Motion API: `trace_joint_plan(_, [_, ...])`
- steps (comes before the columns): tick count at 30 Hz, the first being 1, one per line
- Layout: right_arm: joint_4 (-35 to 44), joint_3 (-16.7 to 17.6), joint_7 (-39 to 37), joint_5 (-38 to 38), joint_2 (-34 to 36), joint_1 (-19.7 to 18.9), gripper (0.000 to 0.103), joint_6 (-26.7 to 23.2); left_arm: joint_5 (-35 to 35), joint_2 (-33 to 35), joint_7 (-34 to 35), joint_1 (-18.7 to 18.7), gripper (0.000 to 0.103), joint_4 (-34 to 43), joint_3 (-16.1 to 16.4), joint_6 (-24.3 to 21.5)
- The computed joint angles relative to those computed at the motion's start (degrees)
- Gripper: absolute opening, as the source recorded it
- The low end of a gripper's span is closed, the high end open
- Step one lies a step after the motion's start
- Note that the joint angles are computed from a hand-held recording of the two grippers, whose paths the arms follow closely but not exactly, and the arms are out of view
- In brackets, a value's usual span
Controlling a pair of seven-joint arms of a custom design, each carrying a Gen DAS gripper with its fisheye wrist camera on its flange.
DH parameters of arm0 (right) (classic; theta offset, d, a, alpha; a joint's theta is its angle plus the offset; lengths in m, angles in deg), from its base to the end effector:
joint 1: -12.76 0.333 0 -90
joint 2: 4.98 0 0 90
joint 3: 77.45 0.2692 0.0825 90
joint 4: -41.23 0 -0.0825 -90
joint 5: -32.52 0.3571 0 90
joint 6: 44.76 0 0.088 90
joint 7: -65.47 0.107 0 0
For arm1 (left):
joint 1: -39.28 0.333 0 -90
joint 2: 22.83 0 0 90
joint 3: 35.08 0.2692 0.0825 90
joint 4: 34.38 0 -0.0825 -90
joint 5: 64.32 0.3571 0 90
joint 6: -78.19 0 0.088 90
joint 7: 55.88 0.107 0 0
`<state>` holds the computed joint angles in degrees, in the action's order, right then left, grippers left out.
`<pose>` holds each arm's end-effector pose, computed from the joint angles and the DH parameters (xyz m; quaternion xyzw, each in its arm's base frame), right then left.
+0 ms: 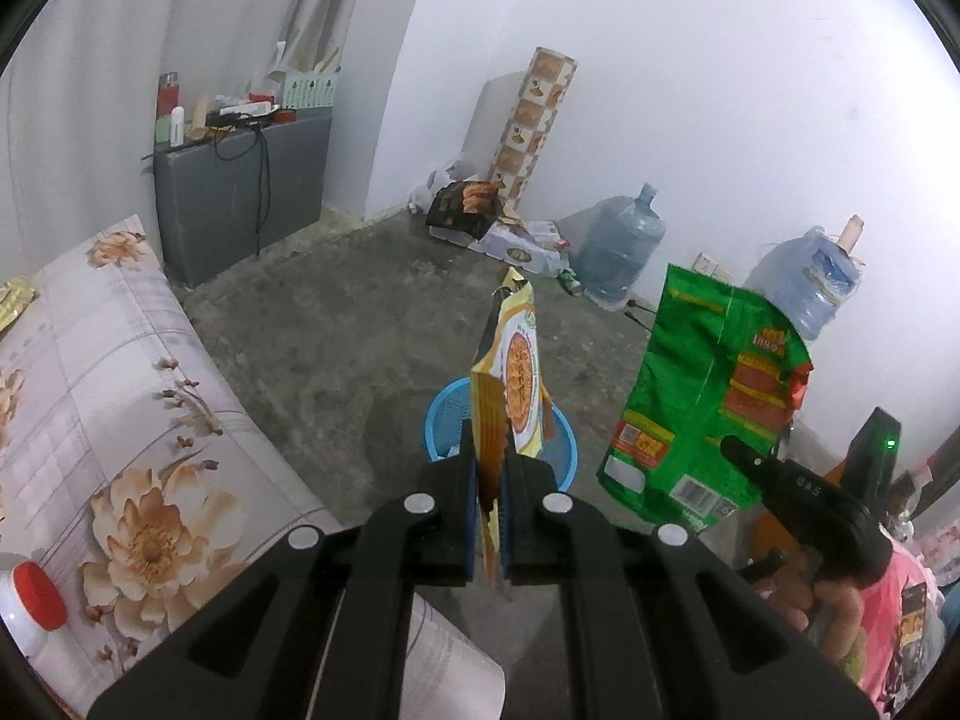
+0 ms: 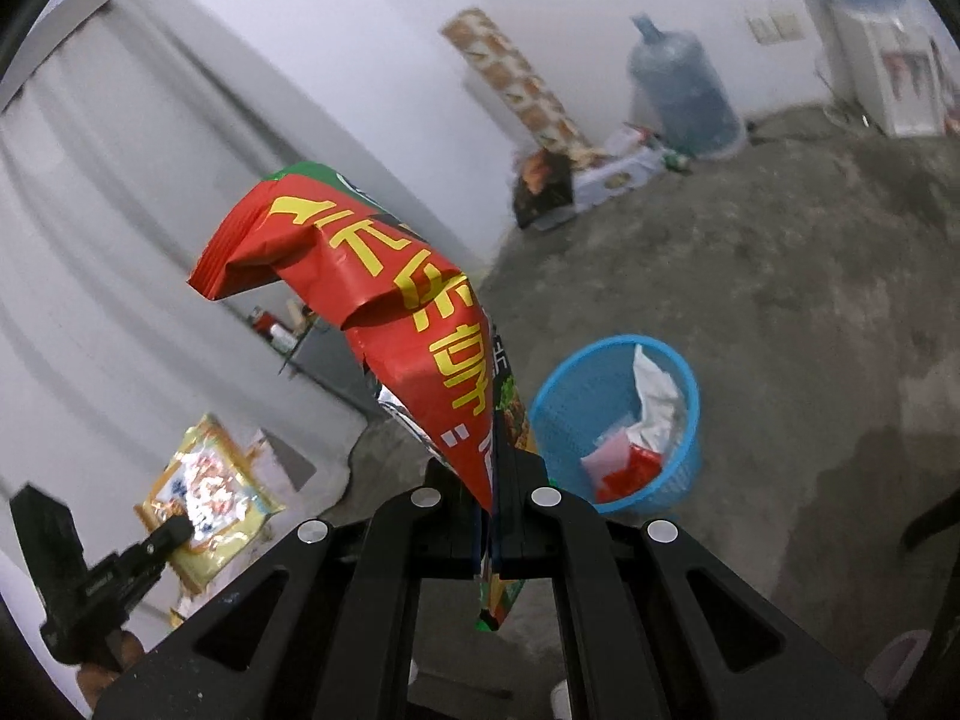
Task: Collect trash
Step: 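Carry the chip bag and biscuit packet over the blue wastebasket, then open both grippers to drop the chip bag and biscuit packet in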
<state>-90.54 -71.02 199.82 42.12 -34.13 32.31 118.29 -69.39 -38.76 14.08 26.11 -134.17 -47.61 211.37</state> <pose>0.3991 0.1959 0.6326 -0.4648 0.7286 -0.0520 0.5004 0.4349 -0.2328 0.7279 -0.6151 0.6708 -0.3887 0.1439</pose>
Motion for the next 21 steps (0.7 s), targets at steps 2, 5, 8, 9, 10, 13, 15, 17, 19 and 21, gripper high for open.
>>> trace_joint_plan(2, [0.1, -3.2, -2.4, 4.2, 1.9, 3.6, 0.001, 1.9, 0.1, 1.0, 0.0, 0.0, 0.005, 0.6, 0.0, -0.4])
trace_joint_plan(5, [1.9, -10.7, -9.9, 15.7, 7.0, 12.4, 0.001, 5.0, 0.8, 3.1, 0.2, 0.1, 0.005, 2.4, -0.2, -1.5])
trace_joint_plan(8, [6.9, -22.4, -26.5, 39.8, 13.9, 25.9, 0.001, 7.8, 1.3, 5.0, 0.4, 0.1, 0.005, 3.9, -0.3, -2.4])
trace_joint_plan(9, [9.0, -25.3, -32.4, 47.4, 16.0, 28.8, 0.001, 7.2, 1.5, 5.7, 0.4, 0.2, 0.005, 4.6, -0.3, -2.8])
trace_joint_plan(10, [11.2, -27.0, -35.4, 52.4, 18.7, 29.8, 0.001, 5.7, 1.7, 6.2, 0.3, 0.2, 0.005, 4.9, -0.4, -3.1])
trace_joint_plan(13, [16.0, -27.1, -33.2, 54.7, 26.9, 26.6, 0.011, 0.6, 2.3, 8.1, 0.0, 0.2, 0.005, 6.5, -0.5, -4.1])
trace_joint_plan(15, [20.0, -27.2, -29.0, 49.9, 33.4, 24.1, 0.028, -5.5, 2.1, 9.5, -0.2, 0.2, 0.005, 7.9, -0.4, -4.9])
trace_joint_plan(17, [22.2, -27.4, -18.9, 40.4, 37.3, 22.2, 0.034, -12.7, 1.3, 11.4, -0.2, 0.0, 0.005, 9.6, -0.4, -6.0])
trace_joint_plan(19, [21.9, -26.5, -16.7, 38.0, 38.1, 20.9, 0.034, -14.3, 0.3, 13.9, -0.1, -0.1, 0.005, 12.2, -0.4, -7.6])
trace_joint_plan(21, [18.9, -25.8, -13.8, 33.1, 35.7, 20.7, 0.038, -11.8, -0.9, 17.1, 0.1, -0.3, 0.005, 15.6, -0.5, -9.2])
